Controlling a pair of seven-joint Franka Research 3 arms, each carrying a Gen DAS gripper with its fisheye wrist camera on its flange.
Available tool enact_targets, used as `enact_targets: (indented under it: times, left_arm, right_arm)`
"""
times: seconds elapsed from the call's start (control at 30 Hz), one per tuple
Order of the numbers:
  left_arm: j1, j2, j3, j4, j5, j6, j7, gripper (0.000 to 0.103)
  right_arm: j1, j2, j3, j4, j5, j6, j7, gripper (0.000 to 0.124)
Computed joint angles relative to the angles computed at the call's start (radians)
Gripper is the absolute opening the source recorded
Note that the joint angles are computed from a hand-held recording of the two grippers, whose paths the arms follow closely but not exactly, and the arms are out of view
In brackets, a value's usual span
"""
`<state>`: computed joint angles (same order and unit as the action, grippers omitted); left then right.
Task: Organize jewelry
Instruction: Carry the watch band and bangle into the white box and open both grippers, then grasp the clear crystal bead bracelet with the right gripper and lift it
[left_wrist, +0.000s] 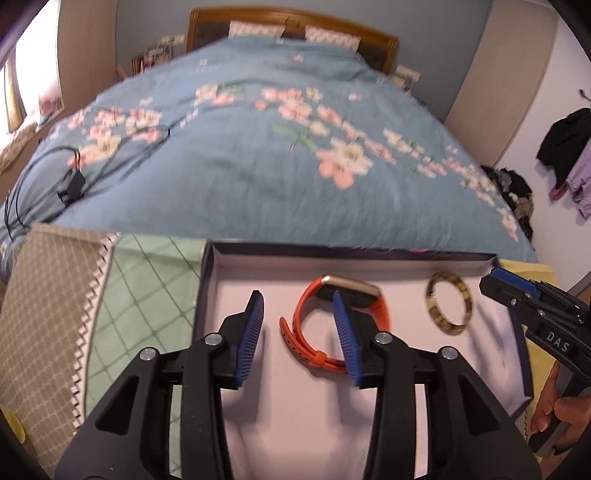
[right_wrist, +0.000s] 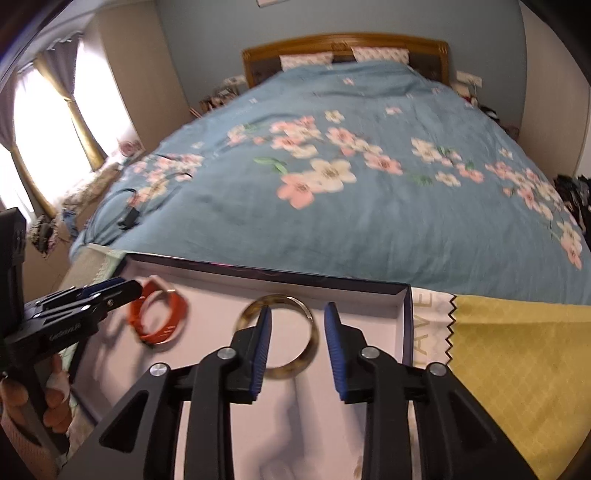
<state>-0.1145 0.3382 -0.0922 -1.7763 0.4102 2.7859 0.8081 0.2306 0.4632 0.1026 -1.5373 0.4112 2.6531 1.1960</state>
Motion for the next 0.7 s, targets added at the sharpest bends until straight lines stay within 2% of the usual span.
enact_targets:
  times: [0.13, 0.27, 0.37, 0.5, 0.7]
  left_arm:
    - [-0.075, -0.118, 0.093, -0.130, 0.236, 0.114, -0.190, 0.054]
    - [-0.085, -0.238, 0.105, -0.245, 0.485, 0.168, -0.371, 0.059]
    - [-0.068, -0.328, 0.079, -0.339, 0.647, 0.189, -0.491, 0.061]
    - [-0.029, -0.428, 0.011, -0.443, 0.817, 0.180, -0.612, 0.062]
    - [0.039, -0.534, -0.081, -0.569, 0.904, 0.212, -0.707, 0.062]
  right_arm:
    - [-0.075, -0.128, 0.089, -0.156, 0.175, 0.078, -0.210, 0.040]
    - [-0.112, -0.273, 0.124, -0.315, 0.396, 0.106, -0.455, 0.044]
    - [-0.108, -0.367, 0.109, -0.420, 0.520, 0.089, -0.587, 0.044]
    - [-0.065, -0.469, 0.063, -0.571, 0.559, 0.127, -0.670, 0.044]
    - [0.002, -0.571, -0.014, -0.736, 0.556, 0.109, -0.674, 0.044]
